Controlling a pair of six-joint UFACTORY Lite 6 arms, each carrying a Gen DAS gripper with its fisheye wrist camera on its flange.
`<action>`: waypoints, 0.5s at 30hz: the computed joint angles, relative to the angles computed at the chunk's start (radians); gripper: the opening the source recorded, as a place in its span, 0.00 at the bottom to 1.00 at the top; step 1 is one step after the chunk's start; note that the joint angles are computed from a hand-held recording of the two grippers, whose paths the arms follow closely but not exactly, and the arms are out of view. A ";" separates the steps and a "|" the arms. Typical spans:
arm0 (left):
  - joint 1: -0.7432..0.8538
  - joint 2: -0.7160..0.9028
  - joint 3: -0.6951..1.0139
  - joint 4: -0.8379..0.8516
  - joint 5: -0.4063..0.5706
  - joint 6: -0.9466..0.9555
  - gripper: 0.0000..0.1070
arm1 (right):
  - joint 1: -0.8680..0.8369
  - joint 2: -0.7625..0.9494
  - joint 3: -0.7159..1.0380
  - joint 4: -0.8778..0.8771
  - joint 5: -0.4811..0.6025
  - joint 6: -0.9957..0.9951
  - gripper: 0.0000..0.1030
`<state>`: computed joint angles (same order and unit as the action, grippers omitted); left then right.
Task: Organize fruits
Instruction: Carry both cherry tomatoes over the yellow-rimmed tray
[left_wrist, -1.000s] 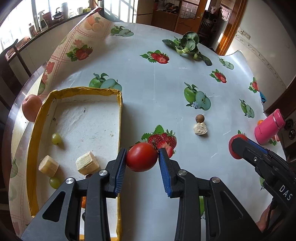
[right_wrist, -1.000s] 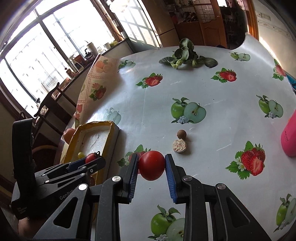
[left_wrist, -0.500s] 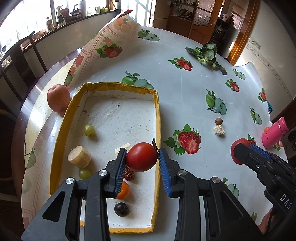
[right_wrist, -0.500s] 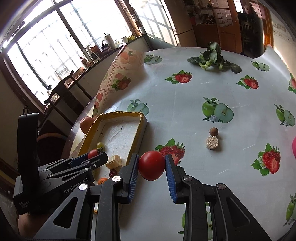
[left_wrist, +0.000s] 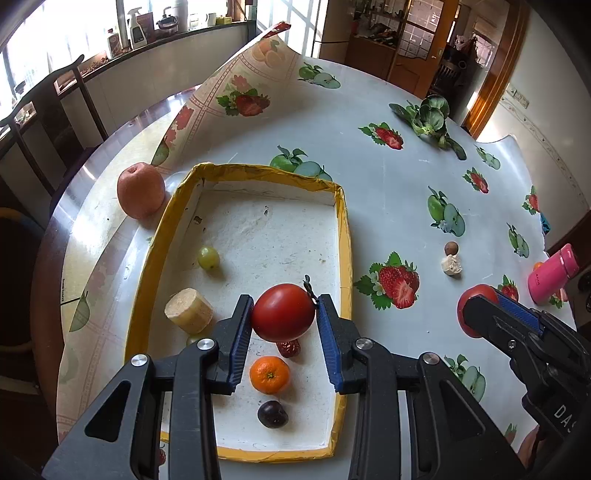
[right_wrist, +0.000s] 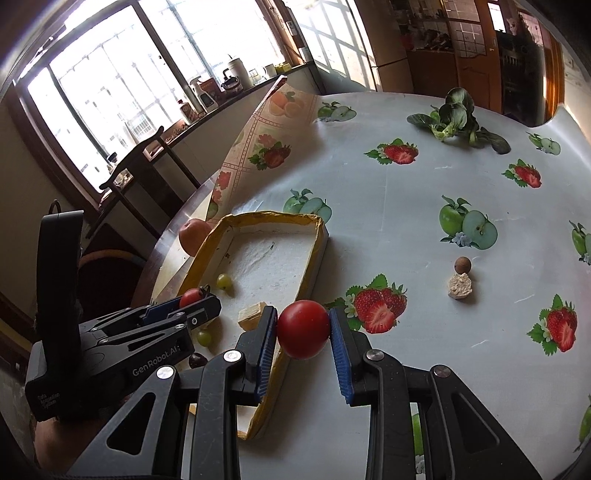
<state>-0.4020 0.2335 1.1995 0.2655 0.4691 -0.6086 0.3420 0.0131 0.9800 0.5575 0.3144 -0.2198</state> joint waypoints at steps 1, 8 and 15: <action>0.002 -0.003 -0.003 0.002 -0.001 -0.001 0.30 | 0.005 0.001 0.002 -0.010 -0.002 0.013 0.28; 0.021 0.000 -0.011 -0.010 -0.010 0.019 0.30 | 0.026 0.023 0.017 -0.021 -0.009 0.032 0.28; 0.062 0.009 -0.025 -0.042 -0.026 0.057 0.30 | 0.049 0.070 0.053 -0.024 -0.015 0.037 0.28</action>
<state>-0.3400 0.2420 1.1745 0.2230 0.4434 -0.5517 0.3909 0.0828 1.0326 0.5333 0.2996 -0.1830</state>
